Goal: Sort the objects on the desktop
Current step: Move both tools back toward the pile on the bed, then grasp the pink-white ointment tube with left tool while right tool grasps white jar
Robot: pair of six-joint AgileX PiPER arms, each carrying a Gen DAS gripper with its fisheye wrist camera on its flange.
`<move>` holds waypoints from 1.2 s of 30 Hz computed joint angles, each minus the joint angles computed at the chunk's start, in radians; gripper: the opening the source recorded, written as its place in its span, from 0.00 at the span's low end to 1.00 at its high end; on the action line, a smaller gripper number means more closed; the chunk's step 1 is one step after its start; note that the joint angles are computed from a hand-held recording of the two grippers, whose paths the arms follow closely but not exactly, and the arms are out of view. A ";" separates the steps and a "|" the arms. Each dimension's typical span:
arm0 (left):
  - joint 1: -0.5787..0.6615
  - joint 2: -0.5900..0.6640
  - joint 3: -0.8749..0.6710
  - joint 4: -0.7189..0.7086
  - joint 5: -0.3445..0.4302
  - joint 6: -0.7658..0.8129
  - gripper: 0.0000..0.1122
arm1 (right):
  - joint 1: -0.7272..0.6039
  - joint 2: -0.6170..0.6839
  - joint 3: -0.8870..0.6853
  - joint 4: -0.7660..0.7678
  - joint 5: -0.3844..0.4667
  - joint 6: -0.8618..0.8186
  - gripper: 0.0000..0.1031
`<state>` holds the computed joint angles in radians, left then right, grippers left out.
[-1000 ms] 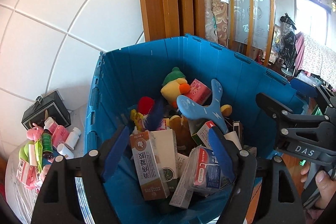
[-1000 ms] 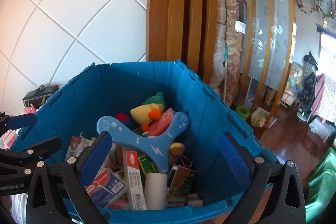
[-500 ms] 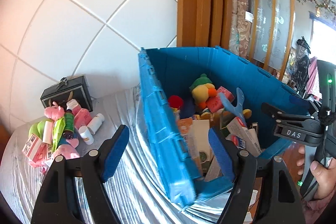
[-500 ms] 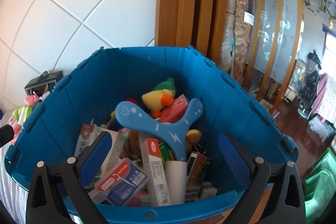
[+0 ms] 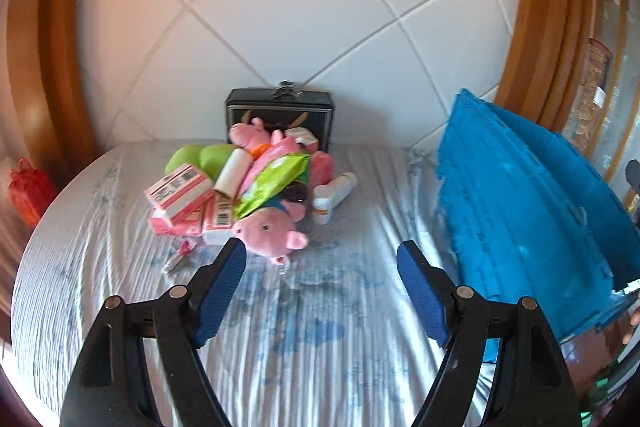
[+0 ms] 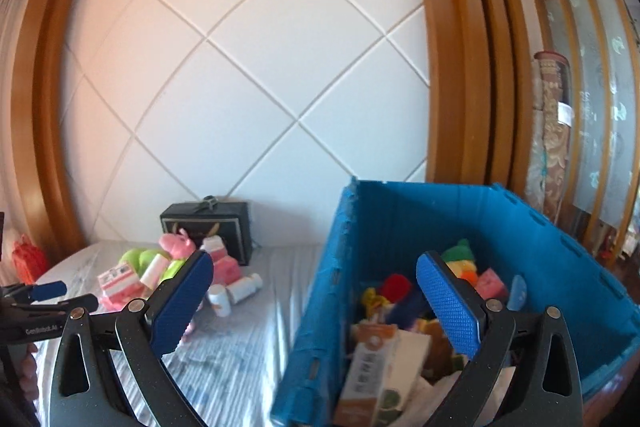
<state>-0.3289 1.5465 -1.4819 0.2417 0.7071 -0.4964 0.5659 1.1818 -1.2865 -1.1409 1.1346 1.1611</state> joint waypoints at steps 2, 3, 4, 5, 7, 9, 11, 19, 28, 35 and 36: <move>0.080 -0.003 0.047 -0.005 -0.011 0.021 0.69 | 0.001 0.078 -0.053 0.025 -0.027 -0.008 1.00; 0.118 0.000 0.066 -0.011 -0.017 0.040 0.69 | -0.001 0.112 -0.073 0.035 -0.048 -0.005 1.00; 0.158 0.007 0.083 -0.018 -0.024 0.060 0.69 | -0.004 0.145 -0.097 0.049 -0.061 -0.015 1.00; 0.199 0.013 0.099 -0.038 -0.035 0.091 0.69 | -0.015 0.182 -0.122 0.069 -0.083 -0.024 1.00; 0.294 0.032 0.132 -0.142 -0.082 0.212 0.69 | -0.035 0.245 -0.163 0.101 -0.115 -0.042 1.00; 0.373 0.066 0.149 -0.252 -0.132 0.327 0.69 | -0.062 0.310 -0.208 0.154 -0.144 -0.071 1.00; 0.425 0.130 0.136 -0.278 -0.161 0.374 0.69 | -0.093 0.375 -0.247 0.211 -0.170 -0.104 1.00; 0.497 0.477 -0.118 -0.280 -0.098 0.448 0.65 | -0.248 0.655 -0.438 0.442 -0.221 -0.282 1.00; 0.483 0.877 -0.595 -0.285 0.113 0.491 0.44 | -0.411 0.997 -0.743 0.734 -0.270 -0.497 1.00; 0.478 0.994 -0.737 -0.265 0.159 0.497 0.26 | -0.467 1.388 -1.299 0.885 -0.050 -0.688 0.94; 0.476 1.001 -0.753 -0.255 0.163 0.495 0.20 | -0.472 1.446 -1.399 0.903 -0.014 -0.712 0.88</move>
<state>0.1475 2.5477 -2.2350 -0.0138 0.8704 -0.0017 0.0936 2.6275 -2.6854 -0.2375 1.1208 0.4489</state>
